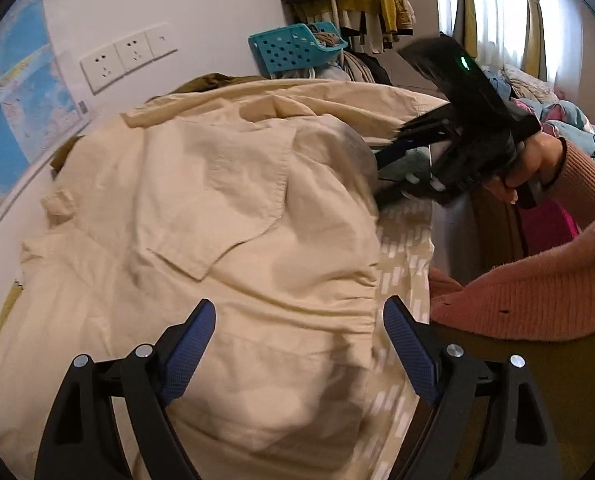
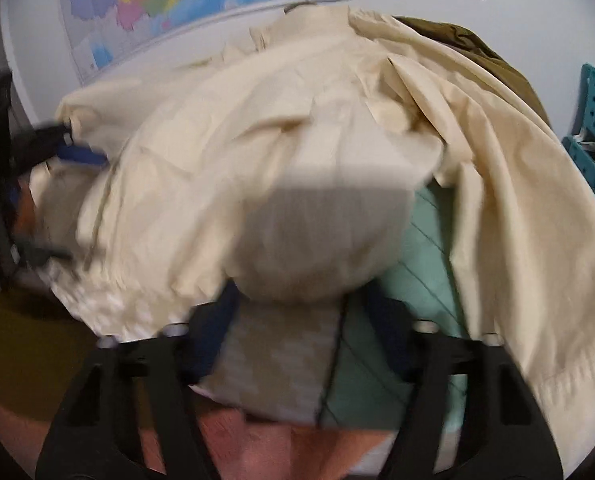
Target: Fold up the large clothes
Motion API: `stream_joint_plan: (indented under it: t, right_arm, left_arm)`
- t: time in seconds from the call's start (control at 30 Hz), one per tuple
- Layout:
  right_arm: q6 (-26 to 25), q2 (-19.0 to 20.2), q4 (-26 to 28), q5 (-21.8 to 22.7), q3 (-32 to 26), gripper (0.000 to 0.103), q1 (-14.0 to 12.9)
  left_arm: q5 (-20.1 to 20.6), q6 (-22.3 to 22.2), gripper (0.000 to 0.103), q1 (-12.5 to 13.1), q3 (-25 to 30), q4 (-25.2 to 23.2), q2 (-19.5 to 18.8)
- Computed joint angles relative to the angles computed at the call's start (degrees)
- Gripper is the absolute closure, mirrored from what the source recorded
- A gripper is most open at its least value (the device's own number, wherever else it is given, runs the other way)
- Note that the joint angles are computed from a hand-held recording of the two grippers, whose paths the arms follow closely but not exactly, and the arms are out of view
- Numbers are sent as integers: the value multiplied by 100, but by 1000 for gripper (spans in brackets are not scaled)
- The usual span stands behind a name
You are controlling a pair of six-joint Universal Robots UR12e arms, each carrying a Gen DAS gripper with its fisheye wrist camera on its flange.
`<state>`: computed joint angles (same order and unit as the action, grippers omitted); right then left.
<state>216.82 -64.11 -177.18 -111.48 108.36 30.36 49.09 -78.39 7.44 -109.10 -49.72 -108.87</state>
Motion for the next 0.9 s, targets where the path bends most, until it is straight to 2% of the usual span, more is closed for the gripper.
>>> stream_joint_plan:
  t: [0.03, 0.1, 0.17, 0.23, 0.3, 0.33, 0.37, 0.4, 0.43, 0.47, 0.5, 0.57, 0.63, 0.67, 0.7, 0.77, 0.83, 0.9]
  right_arm:
    - [-10, 22, -567, 198, 62, 68, -45]
    - [-110, 15, -1200, 315, 83, 68, -70]
    - [-214, -38, -1458, 278, 40, 68, -65]
    - [-267, -76, -1866, 365, 23, 68, -104]
    - [-292, -78, -2104, 492, 1, 68, -149]
    - [-327, -78, -2057, 488, -38, 68, -160]
    - [-345, -112, -1978, 431, -16, 68, -169]
    - [-378, -122, -1904, 314, -17, 68, -145]
    - [-347, -141, -1947, 271, 43, 65, -126]
    - [-283, -147, -1962, 272, 71, 52, -123]
    - [-233, -154, -1919, 193, 106, 48, -97]
    - [-257, -156, -1591, -54, 117, 45, -4]
    - [-269, -124, -1187, -14, 92, 43, 67]
    - [-227, -73, -1083, -22, 49, 36, 85]
    - [-165, -14, -933, -50, -23, 33, 96]
    - [-139, 145, -624, -287, -247, 33, 131]
    - [-206, 326, -616, -348, -466, 33, 111]
    - [-225, 471, -716, -554, -629, 29, 108]
  left_arm:
    - [17, -46, 18, -17, -22, 72, 1]
    - [36, -63, 13, -56, -77, 111, 29]
    - [47, 24, 12, -70, -176, 229, 87]
    - [79, -263, 13, -134, -373, 950, 100]
    - [156, -717, 39, -211, -422, 1535, 40]
    - [251, -962, 51, -250, -376, 1590, 10]
    - [284, -1062, 77, -257, -297, 1437, 0]
    - [274, -1245, 82, -258, -233, 1422, -16]
    - [128, -1498, 84, -222, -212, 1605, -37]
    - [27, -1594, 85, -195, -158, 1547, -43]
    - [-67, -1674, 86, -163, -21, 1277, -52]
    - [-211, -1898, 86, -128, 127, 1249, -83]
    - [-283, -2034, 86, -125, 207, 1317, -94]
    - [-323, -2066, 86, -134, 247, 1280, -96]
    - [-421, -2075, 86, -122, 303, 1195, -93]
    - [-549, -2085, 85, -111, 352, 1184, -81]
    - [-579, -2205, 85, -122, 367, 1354, -83]
    - [-543, -2176, 85, -140, 417, 1298, -86]
